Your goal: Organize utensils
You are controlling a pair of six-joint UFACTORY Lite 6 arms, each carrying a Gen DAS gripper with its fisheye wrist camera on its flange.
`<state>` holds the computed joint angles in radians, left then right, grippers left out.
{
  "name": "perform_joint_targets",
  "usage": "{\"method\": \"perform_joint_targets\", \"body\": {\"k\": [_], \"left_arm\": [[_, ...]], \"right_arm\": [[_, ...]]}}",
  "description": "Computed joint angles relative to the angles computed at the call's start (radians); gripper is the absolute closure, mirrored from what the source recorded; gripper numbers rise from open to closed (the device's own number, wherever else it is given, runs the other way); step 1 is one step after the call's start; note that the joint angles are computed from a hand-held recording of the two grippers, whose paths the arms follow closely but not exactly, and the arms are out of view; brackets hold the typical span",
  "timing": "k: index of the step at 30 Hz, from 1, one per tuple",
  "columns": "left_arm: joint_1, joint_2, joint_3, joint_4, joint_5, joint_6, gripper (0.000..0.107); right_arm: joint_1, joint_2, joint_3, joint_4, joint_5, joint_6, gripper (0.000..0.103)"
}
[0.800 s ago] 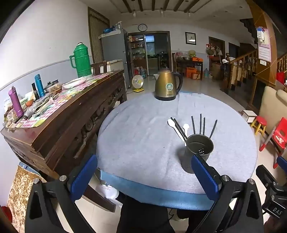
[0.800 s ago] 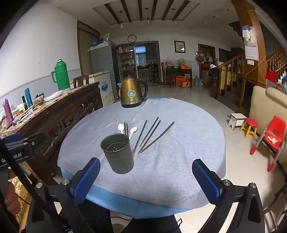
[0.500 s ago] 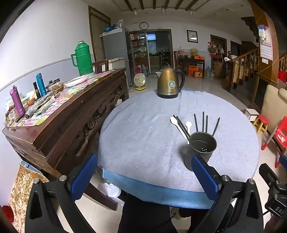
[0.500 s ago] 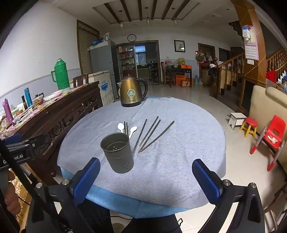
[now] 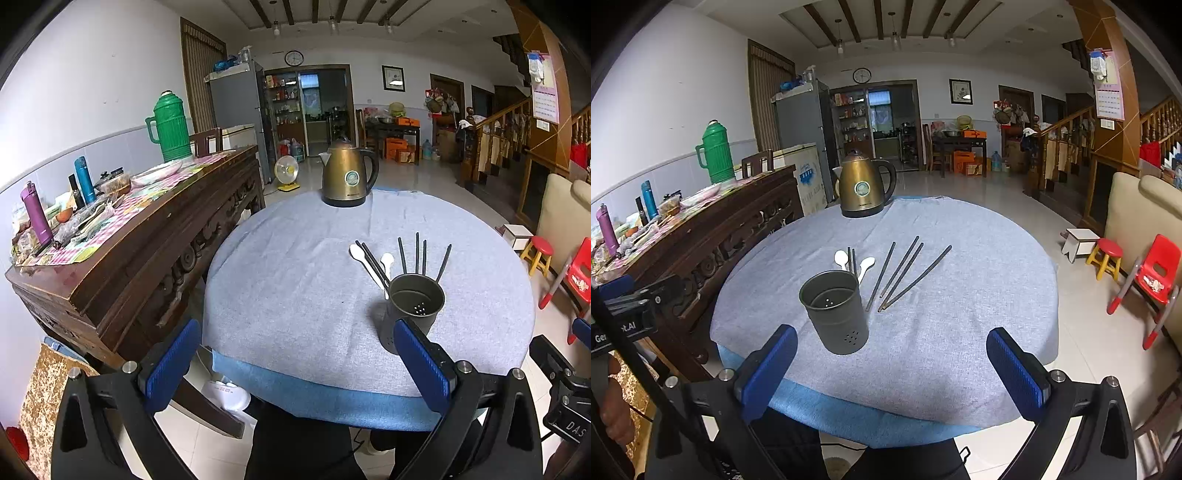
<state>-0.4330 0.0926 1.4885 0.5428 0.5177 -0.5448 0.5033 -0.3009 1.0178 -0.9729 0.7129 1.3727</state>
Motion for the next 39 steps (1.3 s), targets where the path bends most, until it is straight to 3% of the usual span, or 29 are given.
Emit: {"method": "perform_joint_targets", "body": {"k": [39], "left_arm": [[0.010, 0.012, -0.015, -0.006, -0.013, 0.015, 0.004]], "right_arm": [[-0.012, 0.047, 0.038, 0.045, -0.004, -0.032, 0.000]]}}
